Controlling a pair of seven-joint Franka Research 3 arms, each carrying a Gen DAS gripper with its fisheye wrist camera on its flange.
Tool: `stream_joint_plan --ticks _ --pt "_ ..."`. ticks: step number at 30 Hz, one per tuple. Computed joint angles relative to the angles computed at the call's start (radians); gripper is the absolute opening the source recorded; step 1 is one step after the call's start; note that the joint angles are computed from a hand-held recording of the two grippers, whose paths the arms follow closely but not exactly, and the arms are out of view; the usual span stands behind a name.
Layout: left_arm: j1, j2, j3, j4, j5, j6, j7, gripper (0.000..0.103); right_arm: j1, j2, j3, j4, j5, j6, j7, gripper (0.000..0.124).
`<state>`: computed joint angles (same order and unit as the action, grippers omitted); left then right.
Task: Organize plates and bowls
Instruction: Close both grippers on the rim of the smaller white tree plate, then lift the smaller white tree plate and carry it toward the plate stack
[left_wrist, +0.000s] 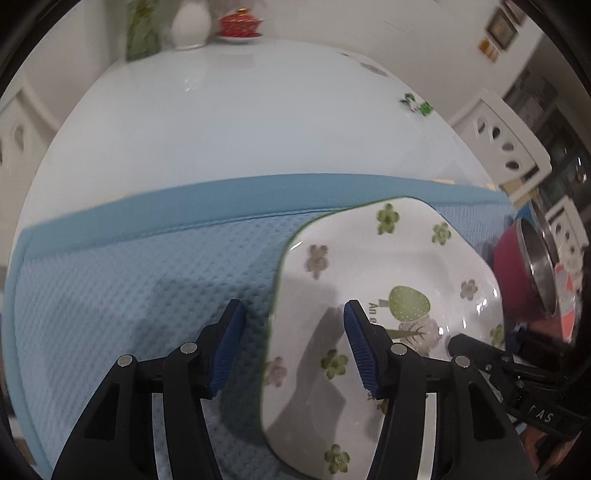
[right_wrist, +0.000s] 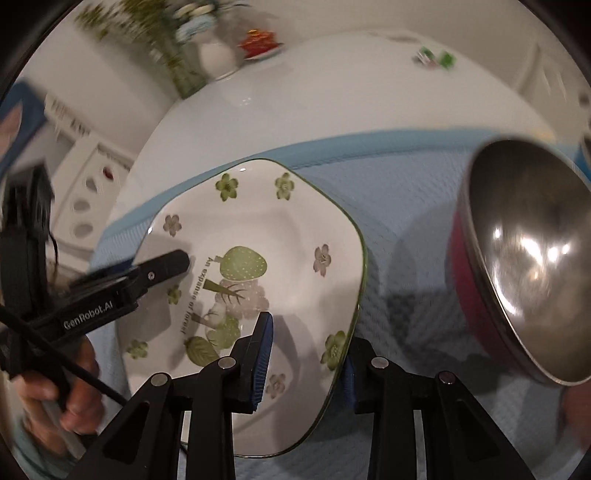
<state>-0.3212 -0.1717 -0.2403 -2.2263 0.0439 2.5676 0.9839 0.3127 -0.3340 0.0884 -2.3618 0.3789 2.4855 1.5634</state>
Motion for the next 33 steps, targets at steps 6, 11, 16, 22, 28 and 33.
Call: stream_joint_plan --ticks 6,11,16,22,28,33 --pt "-0.009 -0.016 -0.019 -0.001 0.066 -0.023 -0.03 0.041 -0.005 -0.016 -0.007 -0.011 -0.022 -0.015 -0.03 0.032" --pt "-0.026 -0.09 -0.034 -0.057 0.079 -0.033 -0.085 0.041 -0.003 -0.056 -0.01 -0.025 -0.022 -0.024 -0.065 0.032" --pt "-0.046 -0.188 -0.039 -0.121 0.077 -0.034 -0.148 0.041 0.02 -0.124 -0.005 -0.051 -0.009 -0.042 -0.124 0.032" --pt "-0.063 -0.322 -0.061 -0.164 0.095 -0.093 -0.246 0.041 0.043 -0.221 -0.003 -0.071 0.03 -0.106 -0.143 0.032" --pt "-0.096 -0.447 -0.087 -0.182 0.108 -0.203 -0.331 0.041 0.054 -0.362 0.003 -0.105 0.058 -0.19 -0.121 0.032" --pt "-0.131 -0.56 -0.119 -0.196 0.115 -0.306 -0.412 0.041 0.069 -0.482 0.015 -0.139 0.073 -0.272 -0.094 0.032"
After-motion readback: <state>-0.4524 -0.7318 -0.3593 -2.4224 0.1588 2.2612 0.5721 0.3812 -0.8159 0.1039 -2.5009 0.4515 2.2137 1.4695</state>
